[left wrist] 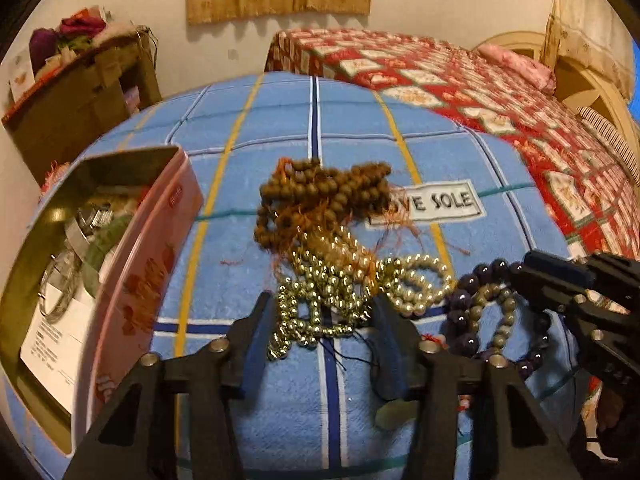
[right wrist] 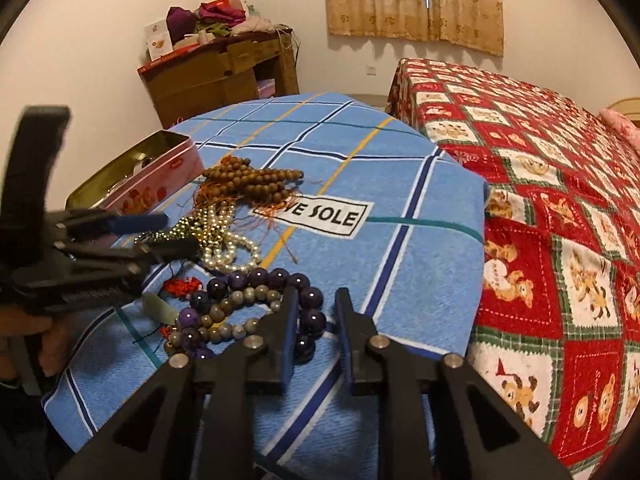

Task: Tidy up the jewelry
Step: 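Grasp the gold chain with the left tool while the right tool grasps the purple bead bracelet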

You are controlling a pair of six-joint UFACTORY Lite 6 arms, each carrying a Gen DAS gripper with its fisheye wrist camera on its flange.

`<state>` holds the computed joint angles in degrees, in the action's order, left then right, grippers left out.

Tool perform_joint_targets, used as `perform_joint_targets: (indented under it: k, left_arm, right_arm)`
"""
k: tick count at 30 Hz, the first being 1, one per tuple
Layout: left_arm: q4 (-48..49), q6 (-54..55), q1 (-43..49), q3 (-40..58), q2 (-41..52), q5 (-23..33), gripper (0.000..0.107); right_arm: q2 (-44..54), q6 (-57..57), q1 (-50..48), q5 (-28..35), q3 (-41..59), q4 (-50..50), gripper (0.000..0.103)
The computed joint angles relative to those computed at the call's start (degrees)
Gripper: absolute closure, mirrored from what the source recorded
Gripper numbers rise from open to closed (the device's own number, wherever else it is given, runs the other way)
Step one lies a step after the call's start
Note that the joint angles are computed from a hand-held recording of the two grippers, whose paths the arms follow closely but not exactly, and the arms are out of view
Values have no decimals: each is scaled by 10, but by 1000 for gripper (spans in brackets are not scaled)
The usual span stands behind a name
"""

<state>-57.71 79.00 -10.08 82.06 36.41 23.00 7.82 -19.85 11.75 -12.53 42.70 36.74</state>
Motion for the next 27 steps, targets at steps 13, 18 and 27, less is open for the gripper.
perform_joint_targets:
  k: [13, 18, 27]
  left_arm:
    - [-194, 187, 121, -128, -143, 90, 97]
    - [-232, 218, 133, -136, -167, 88, 97]
    - [-233, 238, 126, -159, -161, 73, 97]
  right_arm:
    - [-20, 48, -6, -12, -17, -39, 78]
    - [-45, -25, -7, -15, -22, 30, 78]
    - [-14, -112, 6, 11, 3, 92, 78]
